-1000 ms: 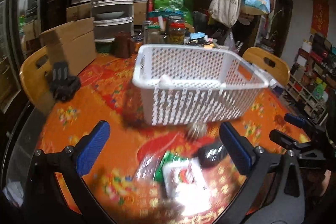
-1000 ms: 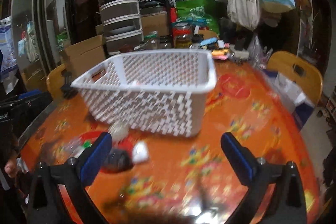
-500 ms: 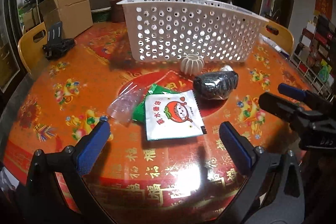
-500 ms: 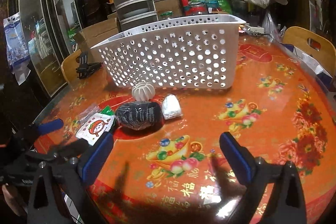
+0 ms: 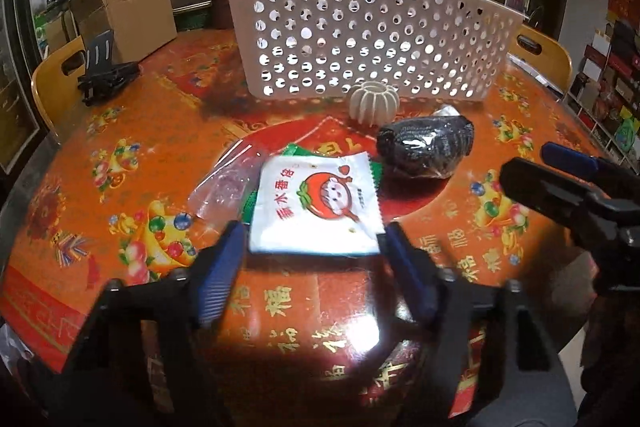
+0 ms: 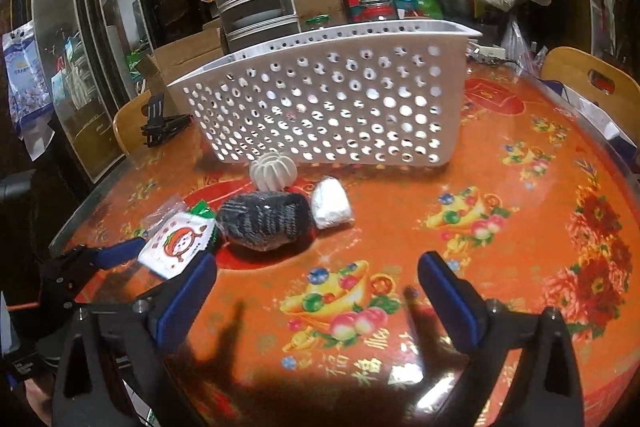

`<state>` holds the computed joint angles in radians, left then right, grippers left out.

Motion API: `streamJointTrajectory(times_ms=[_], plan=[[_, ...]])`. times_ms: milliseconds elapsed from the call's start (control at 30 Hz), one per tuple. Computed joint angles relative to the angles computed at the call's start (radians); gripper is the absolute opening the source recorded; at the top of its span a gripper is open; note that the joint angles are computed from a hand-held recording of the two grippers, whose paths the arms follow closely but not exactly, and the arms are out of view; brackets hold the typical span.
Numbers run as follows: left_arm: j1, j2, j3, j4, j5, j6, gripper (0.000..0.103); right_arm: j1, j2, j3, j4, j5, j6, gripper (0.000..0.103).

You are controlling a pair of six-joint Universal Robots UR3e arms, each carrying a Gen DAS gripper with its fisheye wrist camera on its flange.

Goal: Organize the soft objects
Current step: 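Grasp the white snack packet with the left tool while the right tool grasps the black sock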

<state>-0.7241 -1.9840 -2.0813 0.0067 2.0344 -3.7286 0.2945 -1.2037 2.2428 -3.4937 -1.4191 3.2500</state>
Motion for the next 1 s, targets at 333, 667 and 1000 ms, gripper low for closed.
streamJointTrajectory(times_ms=[333,667,1000], plan=[[0.0,-0.003,-0.051,0.093,-0.005,0.021,0.044,0.09,0.099,-0.231,0.172,-0.025,-0.005,0.093],[0.024,-0.001,-0.13,0.228,-0.044,0.051,0.044,0.138,0.183,-0.433,0.365,-0.091,0.005,0.075],[0.019,0.036,-0.202,0.34,-0.045,0.084,0.029,0.117,0.173,-0.374,0.286,-0.063,0.01,0.061]])
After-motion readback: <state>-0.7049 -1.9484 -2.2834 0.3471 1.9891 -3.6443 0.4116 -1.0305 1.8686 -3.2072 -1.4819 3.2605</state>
